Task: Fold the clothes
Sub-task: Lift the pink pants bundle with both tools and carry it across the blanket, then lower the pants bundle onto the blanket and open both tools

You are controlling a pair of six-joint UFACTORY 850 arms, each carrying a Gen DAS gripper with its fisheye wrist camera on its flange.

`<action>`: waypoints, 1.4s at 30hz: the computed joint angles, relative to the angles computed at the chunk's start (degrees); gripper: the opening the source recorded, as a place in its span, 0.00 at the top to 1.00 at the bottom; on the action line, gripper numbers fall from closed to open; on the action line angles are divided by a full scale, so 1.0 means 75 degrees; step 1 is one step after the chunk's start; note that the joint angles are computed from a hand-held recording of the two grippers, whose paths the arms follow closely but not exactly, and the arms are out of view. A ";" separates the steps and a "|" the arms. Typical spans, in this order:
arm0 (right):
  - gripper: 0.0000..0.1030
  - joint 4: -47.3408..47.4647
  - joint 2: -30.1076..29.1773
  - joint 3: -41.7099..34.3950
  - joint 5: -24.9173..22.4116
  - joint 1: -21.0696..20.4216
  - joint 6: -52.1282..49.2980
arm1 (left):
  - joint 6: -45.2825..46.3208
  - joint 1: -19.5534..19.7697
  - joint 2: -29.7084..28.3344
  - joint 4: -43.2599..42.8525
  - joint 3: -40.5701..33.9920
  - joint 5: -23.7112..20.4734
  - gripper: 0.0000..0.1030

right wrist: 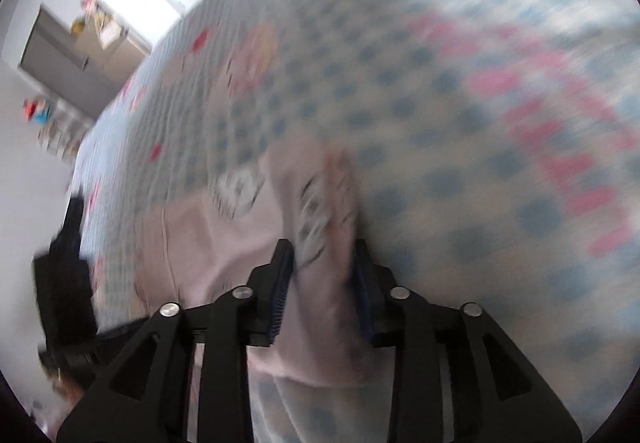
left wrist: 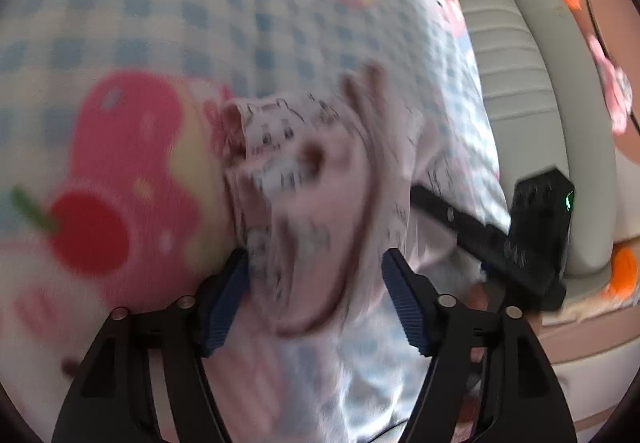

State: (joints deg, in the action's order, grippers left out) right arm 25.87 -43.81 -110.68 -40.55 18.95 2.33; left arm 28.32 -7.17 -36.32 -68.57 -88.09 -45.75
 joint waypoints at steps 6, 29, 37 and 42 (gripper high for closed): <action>0.88 -0.0169 0.0418 0.0292 0.1065 0.0195 -0.0358 | 0.0055 -0.0418 0.0443 0.0883 -0.0252 0.1724 0.61; 0.63 -0.3935 0.0926 0.0630 0.2245 0.0173 0.2540 | -0.1314 -0.0993 0.0847 0.3958 -0.0537 0.3570 0.42; 0.61 -0.5428 -0.0193 -0.0344 0.0350 0.0521 0.2681 | -0.4725 -0.1326 -0.0322 0.7785 -0.1647 0.2214 0.41; 0.58 -0.4133 0.0401 0.0440 0.1048 0.0257 0.2206 | -0.3944 -0.1079 -0.0010 0.6504 -0.1125 0.2424 0.38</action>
